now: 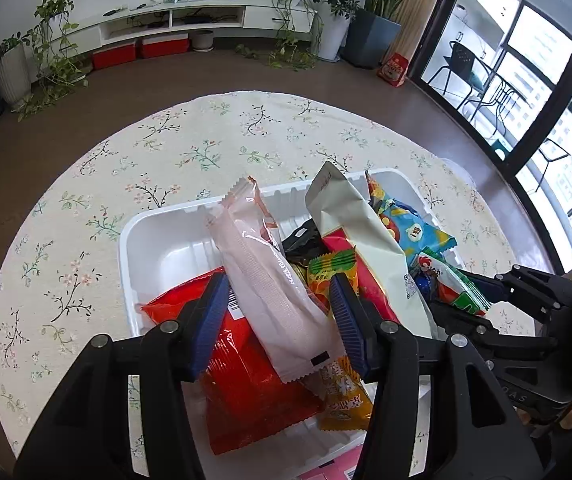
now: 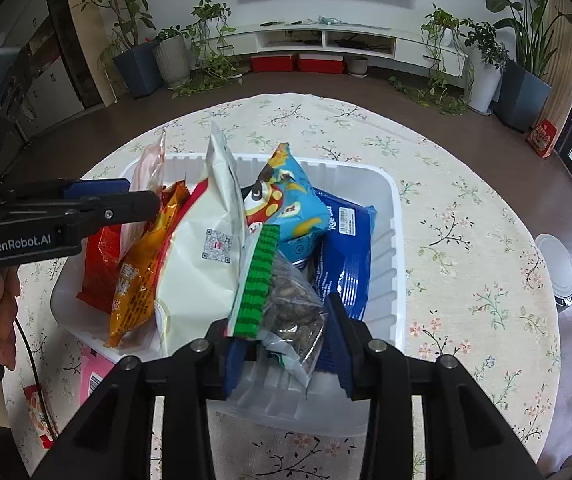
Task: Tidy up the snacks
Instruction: 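Carry both packets over the white tray and lower them inside, then open both grippers and withdraw them from the tray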
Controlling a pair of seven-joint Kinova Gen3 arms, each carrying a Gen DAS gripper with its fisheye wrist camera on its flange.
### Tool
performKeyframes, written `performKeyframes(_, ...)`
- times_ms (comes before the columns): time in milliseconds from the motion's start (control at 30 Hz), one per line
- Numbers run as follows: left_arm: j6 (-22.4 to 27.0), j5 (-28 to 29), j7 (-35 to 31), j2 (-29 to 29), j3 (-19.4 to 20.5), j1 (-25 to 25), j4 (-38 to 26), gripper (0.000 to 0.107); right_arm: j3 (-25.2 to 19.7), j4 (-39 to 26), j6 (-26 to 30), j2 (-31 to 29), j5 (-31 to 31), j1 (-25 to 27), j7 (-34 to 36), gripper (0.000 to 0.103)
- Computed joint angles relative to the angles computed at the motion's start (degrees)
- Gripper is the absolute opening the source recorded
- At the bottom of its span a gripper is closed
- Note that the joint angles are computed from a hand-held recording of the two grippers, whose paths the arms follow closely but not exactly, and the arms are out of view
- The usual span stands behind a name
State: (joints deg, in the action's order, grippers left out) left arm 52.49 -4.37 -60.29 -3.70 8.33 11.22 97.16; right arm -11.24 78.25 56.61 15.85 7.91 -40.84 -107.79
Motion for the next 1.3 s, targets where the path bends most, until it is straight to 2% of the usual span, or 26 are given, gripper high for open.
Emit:
performKeyframes(133,-0.5,-0.1,0.5,-0.3,0.0,-0.1,0.6,0.051,0.1,0.4,-0.1,-0.3,0.1,0.2,-0.1,0.045)
performKeyframes(233,-1.0,-0.2,0.8,-1.0,0.0,-0.2,1.3,0.062,0.2,1.1,-0.7,-0.8,0.2,0.2,-0.8,0.051)
performKeyframes(433,-1.7,0.3,0.8,-2.9,-0.1,-0.8,2.5,0.062,0.0,3.6,-3.0,-2.5,-0.2,1.4,-1.1,0.058)
performKeyframes(500,-2.1,-0.1,1.5,-3.8,0.2,-1.1,2.8,0.070,0.0,4.4,-4.1,-3.2,-0.5,1.9,-1.5,0.061)
performKeyframes(567,-2.1,-0.1,1.7,-4.6,0.3,-1.4,3.1,0.072,0.1,4.5,-4.2,-3.2,-0.1,2.1,-2.1,0.065)
performKeyframes(800,-1.9,0.1,3.3,-8.1,1.2,-2.5,3.8,0.082,-0.3,5.5,-5.7,-4.0,-0.3,2.8,-2.1,0.068)
performKeyframes(900,-2.0,0.4,5.0,-10.5,1.8,-3.1,4.1,0.101,-0.2,6.9,-7.4,-5.7,0.2,3.0,-3.4,0.073)
performKeyframes(1000,-0.6,-0.7,7.2,-13.1,3.6,-4.2,3.1,0.102,-0.2,8.5,-9.5,-8.1,-0.7,4.2,-4.8,0.080)
performKeyframes(1067,2.0,-2.4,9.1,-14.7,5.6,-5.2,1.8,0.102,-0.5,10.0,-10.9,-10.3,-2.1,5.5,-5.3,0.083)
performKeyframes(1300,7.2,-3.7,16.6,-26.7,13.0,-9.0,4.6,0.103,-2.1,16.7,-13.2,-17.8,-9.0,9.1,-3.4,0.084)
